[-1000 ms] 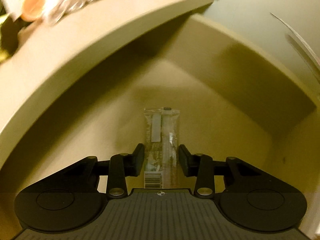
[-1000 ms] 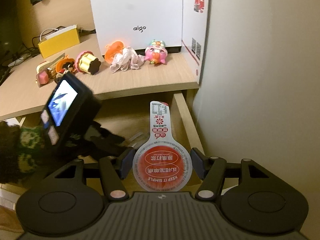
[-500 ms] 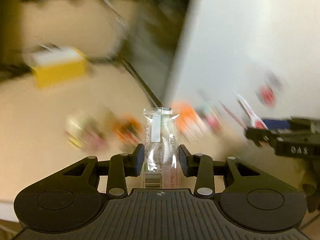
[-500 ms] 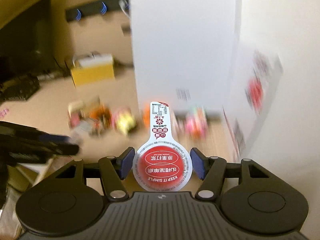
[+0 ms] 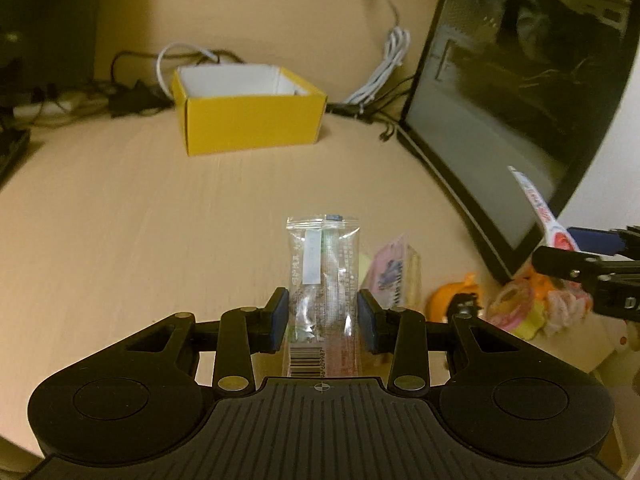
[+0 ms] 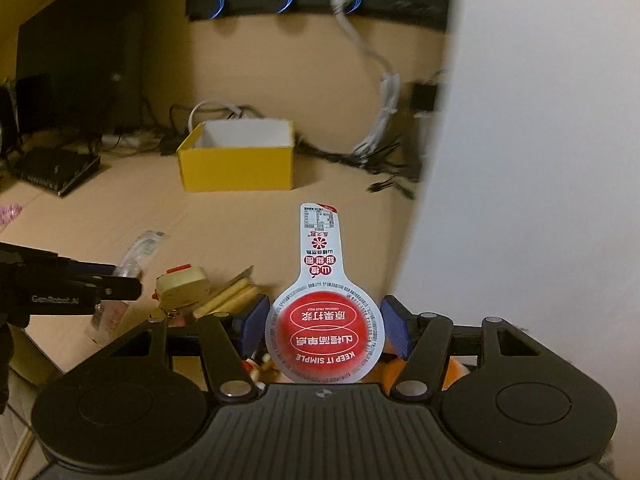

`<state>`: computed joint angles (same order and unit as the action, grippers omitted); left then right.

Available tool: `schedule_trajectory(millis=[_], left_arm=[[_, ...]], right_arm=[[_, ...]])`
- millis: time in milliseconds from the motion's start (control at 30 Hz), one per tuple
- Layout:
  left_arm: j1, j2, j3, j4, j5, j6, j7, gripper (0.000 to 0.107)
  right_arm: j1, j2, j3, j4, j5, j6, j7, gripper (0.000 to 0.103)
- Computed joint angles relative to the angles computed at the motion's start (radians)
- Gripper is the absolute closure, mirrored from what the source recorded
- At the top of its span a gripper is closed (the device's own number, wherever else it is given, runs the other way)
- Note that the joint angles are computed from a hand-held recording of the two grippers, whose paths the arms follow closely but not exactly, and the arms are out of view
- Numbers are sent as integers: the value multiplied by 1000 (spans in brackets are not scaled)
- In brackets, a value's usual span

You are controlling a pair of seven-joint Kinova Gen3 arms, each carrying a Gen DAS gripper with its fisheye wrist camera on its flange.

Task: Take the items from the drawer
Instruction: 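Set the packet on the desktop with the left tool while the right tool sets the lid down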

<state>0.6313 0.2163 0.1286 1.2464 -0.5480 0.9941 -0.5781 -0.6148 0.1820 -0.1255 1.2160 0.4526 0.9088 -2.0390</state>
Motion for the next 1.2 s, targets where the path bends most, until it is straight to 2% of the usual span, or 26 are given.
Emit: schedule_trajectory(millis=[100,267,433,567,667,800,900,967,1067,1200], left_arm=[[-34,-2,2,25,43,-37,-44,67],[-47,4,-2,43,61,-68,-73,66],[-54,-2,-5,74,68,-101,-99,66],[-87,10,5,72,138,-116,-166,66],[-90,-1,-1,109,141,-168,-188,65],[-131,-23,7,152,213,-238,-249,67],[-156,-21,9,155,256,-259,-295,67],[-172,-22,10,156,289,-265,-324,67],[-179,-25,8,154,312,-266,-342,67],[-149,-48,-6,174,255,-285,-296,67]], right_arm=[[-22,63,6,-59,15,31,12,42],[-51,133,34,-123,15,68,42,42],[-62,170,58,-155,-8,97,48,42],[-79,190,79,-171,1,115,27,42],[-92,214,90,-204,12,137,19,42],[-110,238,105,-241,29,168,9,41],[-121,255,114,-269,34,194,-2,38],[-124,267,118,-292,32,215,-5,27],[-136,273,127,-309,34,240,-28,26],[-159,229,134,-253,70,204,-95,26]])
